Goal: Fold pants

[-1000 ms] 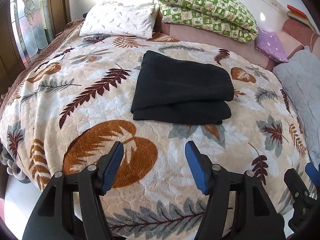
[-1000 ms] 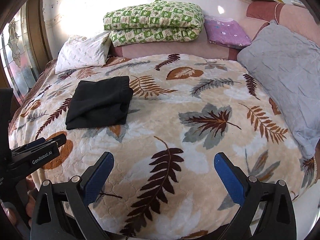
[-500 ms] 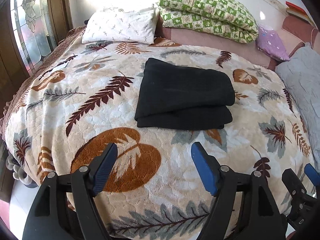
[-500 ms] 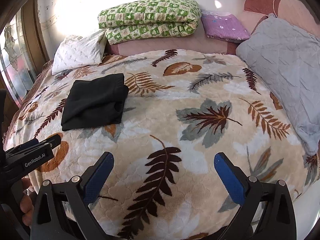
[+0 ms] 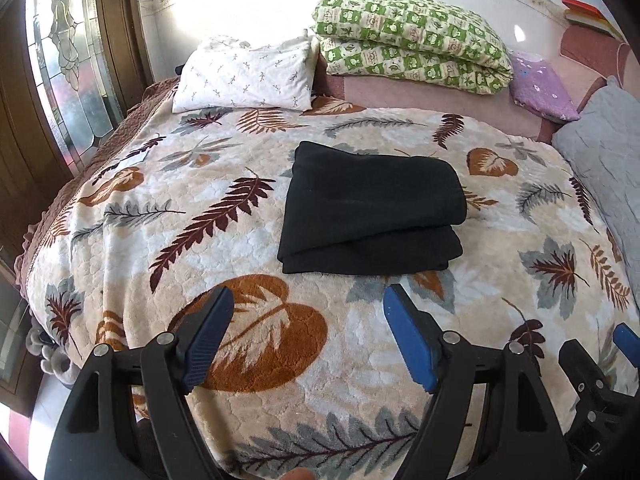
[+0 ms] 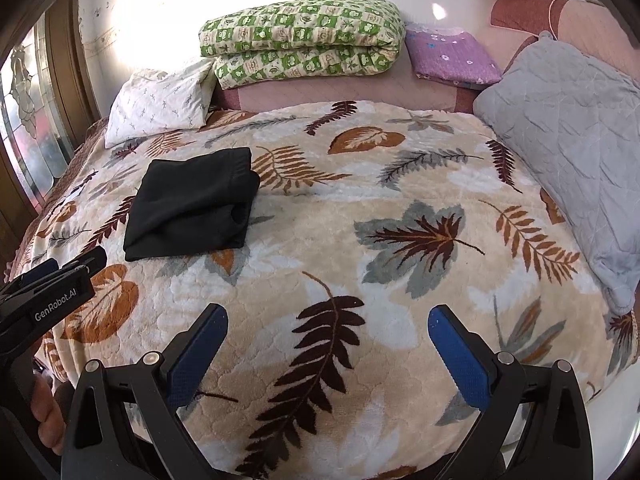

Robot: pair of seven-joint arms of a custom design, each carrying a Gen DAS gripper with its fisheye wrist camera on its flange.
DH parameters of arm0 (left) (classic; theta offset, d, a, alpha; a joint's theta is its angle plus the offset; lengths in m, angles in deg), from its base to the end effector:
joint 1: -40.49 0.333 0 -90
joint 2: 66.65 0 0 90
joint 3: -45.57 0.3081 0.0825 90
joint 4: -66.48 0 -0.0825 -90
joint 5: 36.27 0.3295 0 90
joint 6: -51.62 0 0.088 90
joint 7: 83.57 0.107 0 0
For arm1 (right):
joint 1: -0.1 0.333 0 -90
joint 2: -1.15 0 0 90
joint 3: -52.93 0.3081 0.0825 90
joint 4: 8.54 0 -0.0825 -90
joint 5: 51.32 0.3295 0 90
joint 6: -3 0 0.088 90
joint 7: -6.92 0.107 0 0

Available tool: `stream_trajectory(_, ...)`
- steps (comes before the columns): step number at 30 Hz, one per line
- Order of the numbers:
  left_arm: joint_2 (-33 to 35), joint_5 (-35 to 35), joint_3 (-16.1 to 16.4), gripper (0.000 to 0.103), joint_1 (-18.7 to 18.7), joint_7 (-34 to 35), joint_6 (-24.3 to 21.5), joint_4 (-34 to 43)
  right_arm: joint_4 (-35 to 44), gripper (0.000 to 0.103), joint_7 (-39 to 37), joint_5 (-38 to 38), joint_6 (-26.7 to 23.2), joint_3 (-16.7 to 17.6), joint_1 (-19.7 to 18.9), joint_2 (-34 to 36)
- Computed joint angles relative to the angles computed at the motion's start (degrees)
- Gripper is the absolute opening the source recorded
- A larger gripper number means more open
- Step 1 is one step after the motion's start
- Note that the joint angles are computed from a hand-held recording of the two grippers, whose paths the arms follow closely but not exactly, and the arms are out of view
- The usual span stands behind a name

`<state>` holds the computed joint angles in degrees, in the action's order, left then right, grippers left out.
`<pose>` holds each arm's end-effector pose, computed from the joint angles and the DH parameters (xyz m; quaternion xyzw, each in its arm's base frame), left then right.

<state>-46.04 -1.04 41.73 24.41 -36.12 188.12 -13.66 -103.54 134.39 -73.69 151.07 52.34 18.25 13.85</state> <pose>0.6243 -0.2110 0.5786 -0.6802 0.6210 -0.2248 0.3182 0.5918 0.1952 0.5680 -0.6265 0.6850 -0.2486 0.2765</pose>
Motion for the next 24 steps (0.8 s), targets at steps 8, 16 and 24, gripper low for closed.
stream_trajectory(8,0.29,-1.95,-0.41,0.078,0.14,1.55,-0.65,0.66,-0.18,0.101,-0.68,0.94,-0.16,0.13,-0.32,-0.16)
stream_trajectory(16,0.33,-3.31,-0.63,0.078,0.17,2.72,-0.9,0.94,-0.09,0.101,-0.7,0.9,-0.22,0.08,-0.27,-0.1)
stream_trajectory(24,0.75,-4.14,-0.82,0.078,0.13,3.97,-1.05,1.54,-0.41,0.101,-0.73,1.04,-0.24,0.06,-0.32,-0.21)
